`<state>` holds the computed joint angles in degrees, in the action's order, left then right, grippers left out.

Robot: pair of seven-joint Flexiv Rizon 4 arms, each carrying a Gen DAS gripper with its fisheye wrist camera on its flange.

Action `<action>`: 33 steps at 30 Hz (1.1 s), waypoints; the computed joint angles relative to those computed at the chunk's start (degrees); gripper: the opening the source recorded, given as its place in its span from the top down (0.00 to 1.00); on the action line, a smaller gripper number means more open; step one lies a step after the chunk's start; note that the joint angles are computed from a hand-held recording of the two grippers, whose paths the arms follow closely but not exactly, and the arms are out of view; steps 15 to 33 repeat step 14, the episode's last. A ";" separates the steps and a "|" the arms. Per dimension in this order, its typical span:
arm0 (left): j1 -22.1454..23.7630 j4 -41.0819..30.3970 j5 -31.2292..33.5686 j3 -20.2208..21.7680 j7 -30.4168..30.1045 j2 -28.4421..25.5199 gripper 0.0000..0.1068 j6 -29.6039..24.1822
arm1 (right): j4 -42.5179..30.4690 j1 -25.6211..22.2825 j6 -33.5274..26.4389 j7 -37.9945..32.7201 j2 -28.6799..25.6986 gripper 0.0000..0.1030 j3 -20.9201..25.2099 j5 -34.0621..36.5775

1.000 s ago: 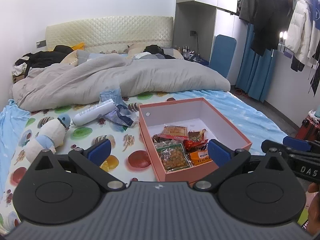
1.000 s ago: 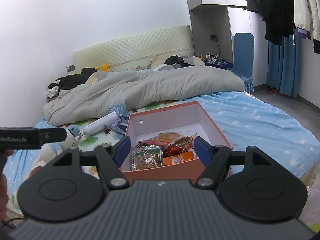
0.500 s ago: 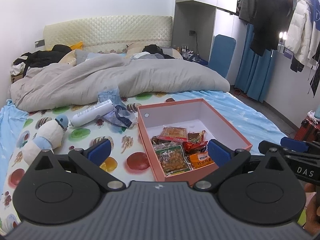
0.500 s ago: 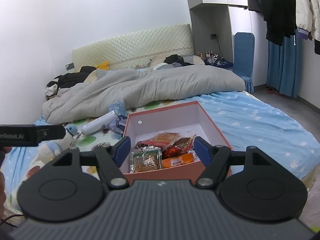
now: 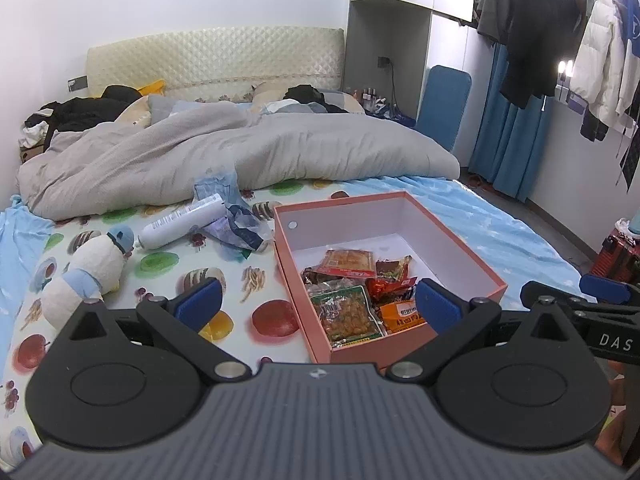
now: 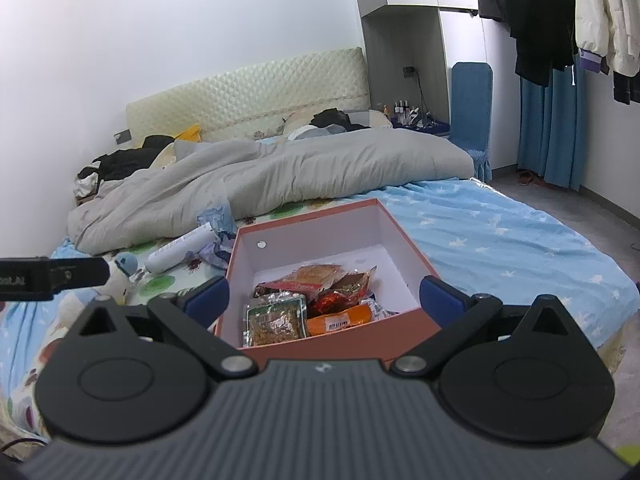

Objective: Organize snacks

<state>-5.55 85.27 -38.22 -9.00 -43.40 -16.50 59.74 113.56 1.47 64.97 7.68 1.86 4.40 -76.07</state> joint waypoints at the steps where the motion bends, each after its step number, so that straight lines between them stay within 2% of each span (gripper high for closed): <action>1: -0.01 -0.16 0.10 0.02 -0.10 -0.17 0.04 -0.08 | -0.07 0.02 0.14 -0.15 -0.09 0.00 -0.02 0.14; 33: 0.28 -0.45 0.58 0.06 -0.95 -0.77 0.04 -0.47 | -0.23 0.19 1.13 -0.70 -0.92 0.00 -0.38 0.98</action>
